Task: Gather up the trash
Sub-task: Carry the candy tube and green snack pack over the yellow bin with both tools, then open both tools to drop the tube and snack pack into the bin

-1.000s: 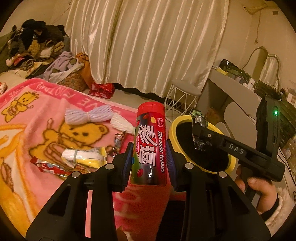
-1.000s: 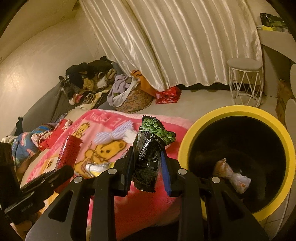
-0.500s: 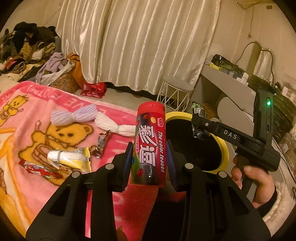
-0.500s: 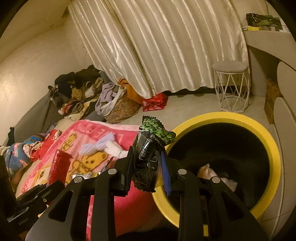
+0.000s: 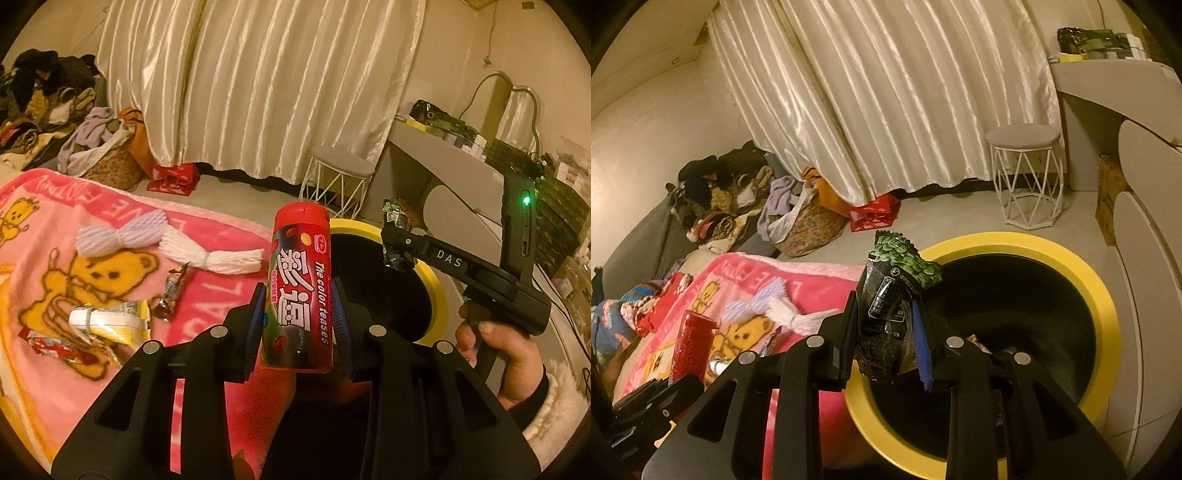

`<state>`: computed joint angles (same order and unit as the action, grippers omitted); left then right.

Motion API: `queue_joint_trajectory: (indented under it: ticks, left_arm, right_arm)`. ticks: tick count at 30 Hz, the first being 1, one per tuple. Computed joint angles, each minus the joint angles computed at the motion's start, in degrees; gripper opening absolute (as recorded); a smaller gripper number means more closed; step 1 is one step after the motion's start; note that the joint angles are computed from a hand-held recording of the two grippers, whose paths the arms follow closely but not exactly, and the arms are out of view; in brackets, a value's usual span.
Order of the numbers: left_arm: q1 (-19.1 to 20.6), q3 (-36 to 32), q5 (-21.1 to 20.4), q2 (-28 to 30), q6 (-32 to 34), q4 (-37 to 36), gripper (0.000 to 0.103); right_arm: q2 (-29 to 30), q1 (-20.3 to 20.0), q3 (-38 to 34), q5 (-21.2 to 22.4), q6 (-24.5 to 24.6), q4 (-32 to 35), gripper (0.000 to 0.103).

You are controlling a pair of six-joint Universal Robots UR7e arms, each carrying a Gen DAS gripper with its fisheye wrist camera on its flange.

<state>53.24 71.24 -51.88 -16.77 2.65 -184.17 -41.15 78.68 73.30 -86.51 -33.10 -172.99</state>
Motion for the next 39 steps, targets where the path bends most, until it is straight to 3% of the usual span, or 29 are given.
queue_joint_trajectory:
  ticks: [14, 39]
  left_arm:
    - [0.3, -6.3, -2.9, 3.6, 0.2, 5.1, 0.027]
    - [1.8, -22.1, -5.5, 11.9, -1.0, 16.2, 0.027]
  right_arm:
    - [1.7, -1.2, -3.4, -3.0, 0.9, -1.9, 0.026]
    - [3.1, -2.6, -8.1, -5.7, 3.8, 4.4, 0.028]
